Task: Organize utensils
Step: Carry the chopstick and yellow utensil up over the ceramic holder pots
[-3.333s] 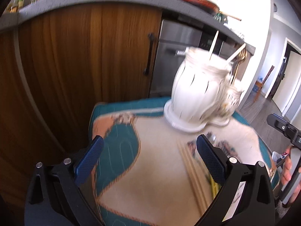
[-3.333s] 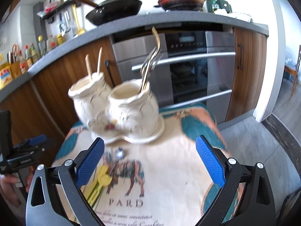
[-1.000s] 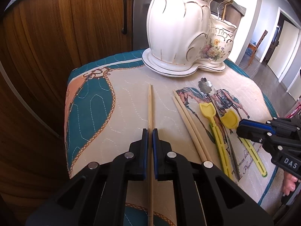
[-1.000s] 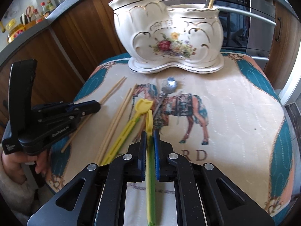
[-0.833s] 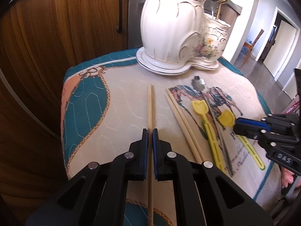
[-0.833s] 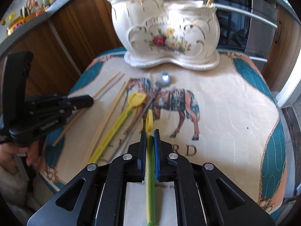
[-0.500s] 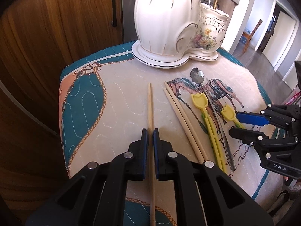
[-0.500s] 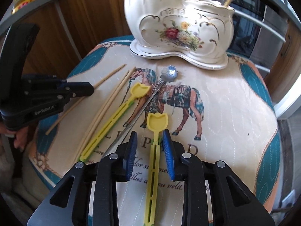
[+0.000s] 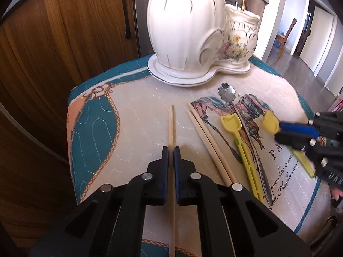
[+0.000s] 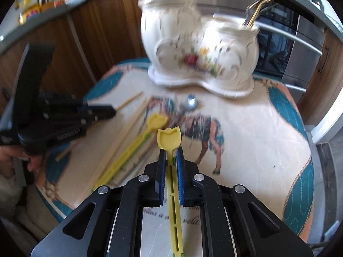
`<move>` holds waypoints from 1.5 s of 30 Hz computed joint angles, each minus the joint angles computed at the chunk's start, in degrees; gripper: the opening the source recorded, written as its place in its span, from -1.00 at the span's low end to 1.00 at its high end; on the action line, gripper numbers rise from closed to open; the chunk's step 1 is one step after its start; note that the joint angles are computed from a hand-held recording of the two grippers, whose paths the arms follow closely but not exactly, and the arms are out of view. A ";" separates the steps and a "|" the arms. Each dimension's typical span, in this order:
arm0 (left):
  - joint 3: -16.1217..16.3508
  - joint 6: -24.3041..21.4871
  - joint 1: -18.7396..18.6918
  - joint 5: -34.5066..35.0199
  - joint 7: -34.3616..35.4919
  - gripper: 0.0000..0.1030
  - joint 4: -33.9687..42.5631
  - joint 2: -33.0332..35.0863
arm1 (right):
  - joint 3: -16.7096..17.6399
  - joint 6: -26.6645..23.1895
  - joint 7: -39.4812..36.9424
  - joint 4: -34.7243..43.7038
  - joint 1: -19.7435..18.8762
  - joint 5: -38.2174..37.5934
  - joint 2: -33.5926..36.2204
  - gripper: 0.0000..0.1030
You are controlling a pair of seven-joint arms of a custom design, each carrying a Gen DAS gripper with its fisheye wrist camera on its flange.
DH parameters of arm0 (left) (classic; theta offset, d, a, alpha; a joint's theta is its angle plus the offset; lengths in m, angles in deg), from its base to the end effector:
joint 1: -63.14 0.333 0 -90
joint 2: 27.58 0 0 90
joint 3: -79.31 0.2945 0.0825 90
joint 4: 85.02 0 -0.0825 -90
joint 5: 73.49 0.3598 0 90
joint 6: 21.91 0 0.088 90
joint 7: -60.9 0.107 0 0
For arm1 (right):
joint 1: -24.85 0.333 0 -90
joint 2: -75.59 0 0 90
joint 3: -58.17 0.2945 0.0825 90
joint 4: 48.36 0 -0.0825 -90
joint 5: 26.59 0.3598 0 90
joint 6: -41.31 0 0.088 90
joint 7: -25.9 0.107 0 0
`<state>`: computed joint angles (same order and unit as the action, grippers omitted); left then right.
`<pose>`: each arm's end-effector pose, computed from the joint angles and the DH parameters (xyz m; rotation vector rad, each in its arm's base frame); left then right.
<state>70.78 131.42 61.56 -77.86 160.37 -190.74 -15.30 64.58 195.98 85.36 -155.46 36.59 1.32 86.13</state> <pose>0.6247 -0.1024 0.4720 -1.6235 2.1362 -0.6908 0.5998 0.1756 0.4781 -2.0832 1.2825 -0.3370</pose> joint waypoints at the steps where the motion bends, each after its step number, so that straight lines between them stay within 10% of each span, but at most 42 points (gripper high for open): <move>1: -0.18 1.04 0.32 -0.81 0.63 -0.91 -0.55 -0.39 | 0.42 0.91 -1.36 0.14 -0.52 2.03 -0.17 -0.79; 9: -5.41 12.50 4.81 -28.43 22.21 -0.91 -1.14 -4.58 | 4.19 11.18 -17.49 6.33 -3.81 23.31 0.92 -0.79; 16: -10.62 19.56 5.89 -47.71 38.03 -0.91 14.60 2.65 | 7.43 15.40 -23.90 25.70 -6.14 36.61 11.48 -0.79; 25: -10.50 23.47 0.56 -34.54 26.36 -0.91 40.48 20.72 | 7.61 16.22 -8.99 48.91 -4.41 23.09 28.58 -0.79; 33: -0.06 26.33 -7.24 -22.13 12.12 -0.91 53.15 31.61 | 7.03 17.20 0.35 58.57 -2.73 12.65 37.38 -0.79; 45: -10.02 27.91 1.34 -14.60 13.35 -0.91 35.33 22.42 | 19.99 22.36 -6.49 44.02 -11.30 8.89 31.99 -0.79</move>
<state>60.76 159.32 62.91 -92.47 173.71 -155.41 7.12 84.57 218.34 78.87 -111.45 25.29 10.21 118.12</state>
